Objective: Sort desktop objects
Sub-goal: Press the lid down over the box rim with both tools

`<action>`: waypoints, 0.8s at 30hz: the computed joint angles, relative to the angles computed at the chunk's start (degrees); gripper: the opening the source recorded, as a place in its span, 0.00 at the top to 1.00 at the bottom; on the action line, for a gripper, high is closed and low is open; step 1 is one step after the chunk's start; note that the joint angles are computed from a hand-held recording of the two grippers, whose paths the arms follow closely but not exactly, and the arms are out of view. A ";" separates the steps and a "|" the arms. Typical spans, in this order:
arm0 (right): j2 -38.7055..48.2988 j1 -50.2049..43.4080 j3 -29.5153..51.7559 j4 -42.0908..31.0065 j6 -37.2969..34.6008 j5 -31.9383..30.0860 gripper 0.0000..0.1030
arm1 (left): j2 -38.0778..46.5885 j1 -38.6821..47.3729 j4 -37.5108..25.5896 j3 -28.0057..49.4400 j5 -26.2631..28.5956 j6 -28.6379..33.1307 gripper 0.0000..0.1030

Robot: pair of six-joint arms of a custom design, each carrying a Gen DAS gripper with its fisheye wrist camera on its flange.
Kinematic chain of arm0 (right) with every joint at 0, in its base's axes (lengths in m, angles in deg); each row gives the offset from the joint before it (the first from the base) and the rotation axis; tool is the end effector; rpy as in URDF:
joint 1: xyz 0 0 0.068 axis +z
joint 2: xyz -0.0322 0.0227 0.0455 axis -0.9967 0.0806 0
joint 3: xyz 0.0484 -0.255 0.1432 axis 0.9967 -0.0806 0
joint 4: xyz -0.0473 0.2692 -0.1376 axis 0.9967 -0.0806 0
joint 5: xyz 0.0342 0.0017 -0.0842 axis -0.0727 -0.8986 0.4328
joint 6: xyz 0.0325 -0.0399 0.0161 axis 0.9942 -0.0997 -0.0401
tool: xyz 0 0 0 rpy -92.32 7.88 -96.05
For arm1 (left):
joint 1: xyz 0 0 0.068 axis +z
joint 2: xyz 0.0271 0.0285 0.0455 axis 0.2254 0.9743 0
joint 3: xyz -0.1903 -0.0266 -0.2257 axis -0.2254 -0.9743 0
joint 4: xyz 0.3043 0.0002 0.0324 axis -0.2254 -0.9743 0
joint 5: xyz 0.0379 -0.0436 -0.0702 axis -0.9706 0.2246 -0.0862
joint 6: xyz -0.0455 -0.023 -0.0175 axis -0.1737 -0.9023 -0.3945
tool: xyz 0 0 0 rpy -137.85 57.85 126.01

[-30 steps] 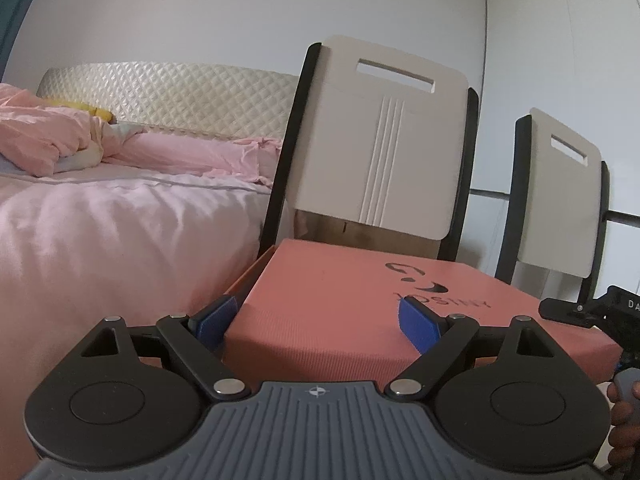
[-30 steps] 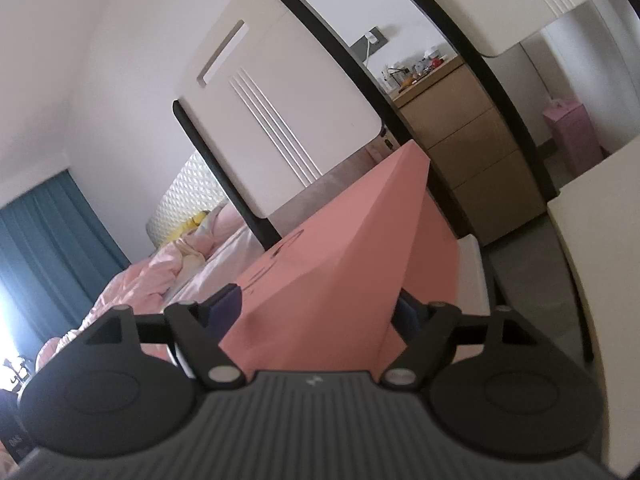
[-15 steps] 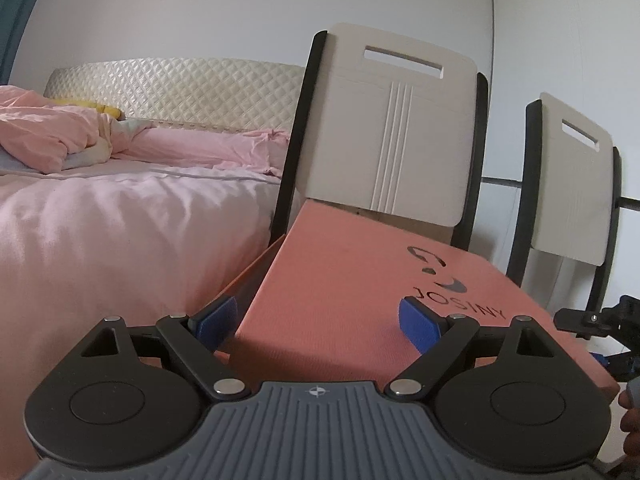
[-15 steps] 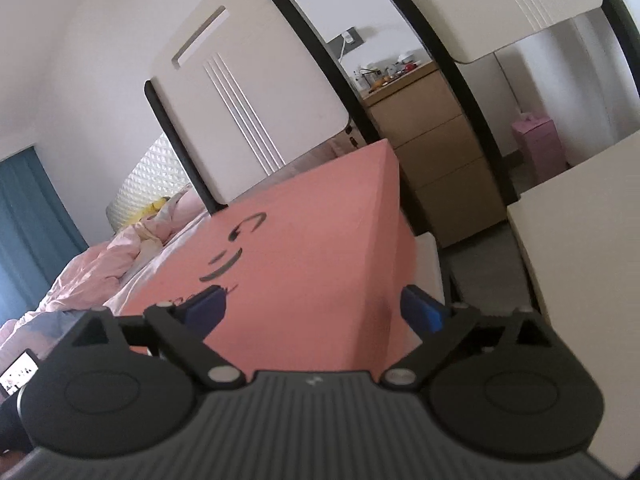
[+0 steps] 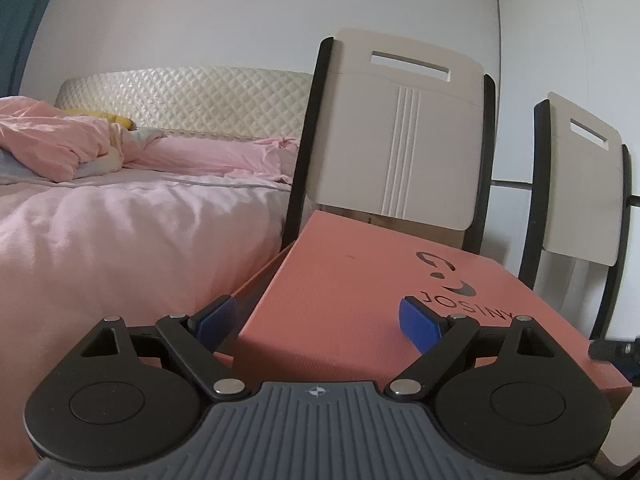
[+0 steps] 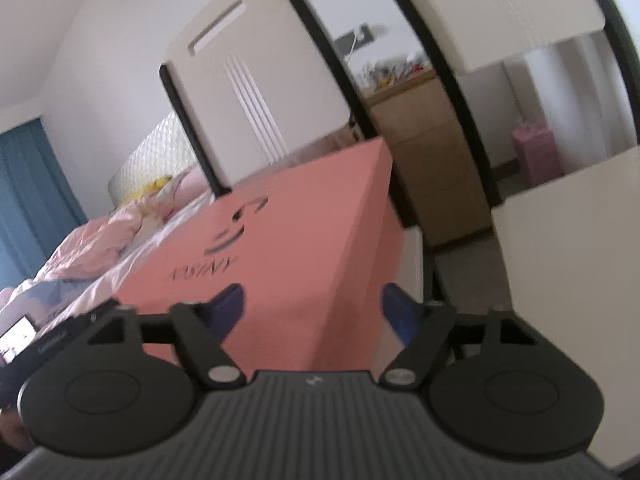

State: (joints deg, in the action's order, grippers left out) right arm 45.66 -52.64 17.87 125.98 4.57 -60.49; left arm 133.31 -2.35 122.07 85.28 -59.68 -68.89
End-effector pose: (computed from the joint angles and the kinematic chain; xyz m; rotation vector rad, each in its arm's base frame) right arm 0.1923 0.1044 0.1158 0.4085 1.8172 0.4221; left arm 0.2962 -0.0860 0.1793 0.2168 1.7649 -0.3922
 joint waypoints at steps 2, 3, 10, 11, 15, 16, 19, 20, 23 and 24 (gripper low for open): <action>-0.41 0.55 -0.72 0.74 -0.12 -0.64 0.39 | -0.25 -0.31 0.81 -0.46 -0.94 -0.06 0.12; -0.58 0.92 -0.85 0.91 -0.34 -0.61 0.41 | -0.36 -0.37 1.04 -0.60 -1.20 -0.10 0.13; 2.57 1.46 0.49 3.79 1.33 -0.78 0.47 | 0.32 -0.66 0.59 0.05 -2.85 0.32 0.13; 3.37 1.61 0.98 4.19 1.10 -0.69 0.47 | 0.46 -0.51 0.47 0.28 -3.39 0.06 0.13; 5.89 1.92 3.01 4.89 1.42 -1.36 0.47 | 1.04 -0.21 -0.74 1.53 -5.76 0.08 0.13; 6.55 1.89 3.57 4.95 1.50 -1.63 0.48 | 1.21 -0.16 -1.20 1.93 -6.32 0.27 0.13; 8.49 1.75 5.26 5.41 0.27 -1.86 0.48 | 1.95 0.90 -3.70 3.73 -5.90 -0.60 0.13; 9.07 1.59 5.64 5.81 0.06 -1.99 0.48 | 2.17 1.13 -4.87 4.28 -5.82 -0.94 0.13; 10.63 0.93 6.35 7.26 0.51 -2.89 0.48 | 2.53 1.18 -6.87 5.21 -6.46 -0.61 0.13; 10.94 1.02 6.71 7.09 0.36 -2.53 0.48 | 2.48 1.02 -7.21 5.29 -6.82 -0.25 0.13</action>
